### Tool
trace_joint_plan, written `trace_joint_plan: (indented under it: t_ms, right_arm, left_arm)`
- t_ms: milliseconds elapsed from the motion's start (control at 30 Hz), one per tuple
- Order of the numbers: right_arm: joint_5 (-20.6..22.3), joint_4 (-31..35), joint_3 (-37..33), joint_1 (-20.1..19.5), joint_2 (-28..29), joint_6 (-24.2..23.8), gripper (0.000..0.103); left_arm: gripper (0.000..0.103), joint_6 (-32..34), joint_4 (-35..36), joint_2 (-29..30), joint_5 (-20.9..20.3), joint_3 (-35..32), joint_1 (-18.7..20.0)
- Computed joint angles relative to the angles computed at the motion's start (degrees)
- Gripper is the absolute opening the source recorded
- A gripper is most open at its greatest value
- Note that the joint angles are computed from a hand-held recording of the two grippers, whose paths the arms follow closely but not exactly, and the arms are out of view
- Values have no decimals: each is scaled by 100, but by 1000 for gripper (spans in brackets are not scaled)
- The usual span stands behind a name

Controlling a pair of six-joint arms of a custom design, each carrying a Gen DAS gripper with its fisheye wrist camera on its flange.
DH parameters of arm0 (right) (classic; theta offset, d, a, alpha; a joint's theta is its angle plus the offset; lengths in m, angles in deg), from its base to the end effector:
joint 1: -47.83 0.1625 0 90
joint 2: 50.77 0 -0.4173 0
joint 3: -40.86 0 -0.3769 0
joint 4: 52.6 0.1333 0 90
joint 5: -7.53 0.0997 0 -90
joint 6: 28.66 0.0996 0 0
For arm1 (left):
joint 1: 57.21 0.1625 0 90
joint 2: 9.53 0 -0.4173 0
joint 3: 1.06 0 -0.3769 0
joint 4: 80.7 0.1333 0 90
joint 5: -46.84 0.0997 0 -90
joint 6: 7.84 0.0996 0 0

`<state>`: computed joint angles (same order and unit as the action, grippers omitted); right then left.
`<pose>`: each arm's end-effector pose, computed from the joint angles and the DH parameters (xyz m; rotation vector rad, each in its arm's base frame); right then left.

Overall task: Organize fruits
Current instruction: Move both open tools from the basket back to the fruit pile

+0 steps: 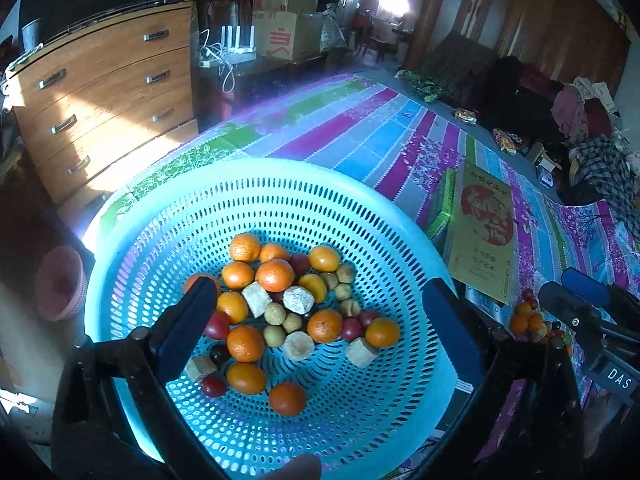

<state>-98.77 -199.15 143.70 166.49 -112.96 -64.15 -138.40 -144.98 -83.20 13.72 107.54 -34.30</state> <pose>0.3815 -0.4783 0.2214 1.4493 -2.4189 0.3690 -0.3097 -0.3661 0.2336 -0.4983 1.9754 -1.2137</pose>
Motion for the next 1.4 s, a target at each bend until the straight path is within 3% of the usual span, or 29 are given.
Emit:
trace_joint_plan:
  t_ms: [300,533,700,833,933,1167,1400]
  right_arm:
    - [74,-41,194,-460,-593,-119,64]
    - [18,-212,542,-1170,-1081,-318,65]
    - [-72,-358,693,-1867,-1371,-501,65]
    - [-112,-437,806,-2449,-1649,-583,65]
    - [-142,-419,824,-2873,-1818,-533,65]
    - [3,-277,776,-3458,-1996,-531,65]
    - [55,-121,583,-3850,-1875,-442,65]
  left_arm:
    - [103,1150,-1197,741,549,-313,61]
    - [103,3252,-3483,1477,752,-382,275]
    - [103,4999,-5298,2129,473,-520,439]
    - [103,6523,-6750,2792,-61,-846,669]
    - [102,7260,-7470,3177,-465,-1089,869]
    - [70,8036,-7572,3970,-1037,-1942,1560]
    - [68,8943,-7991,4400,-1056,-2349,1784]
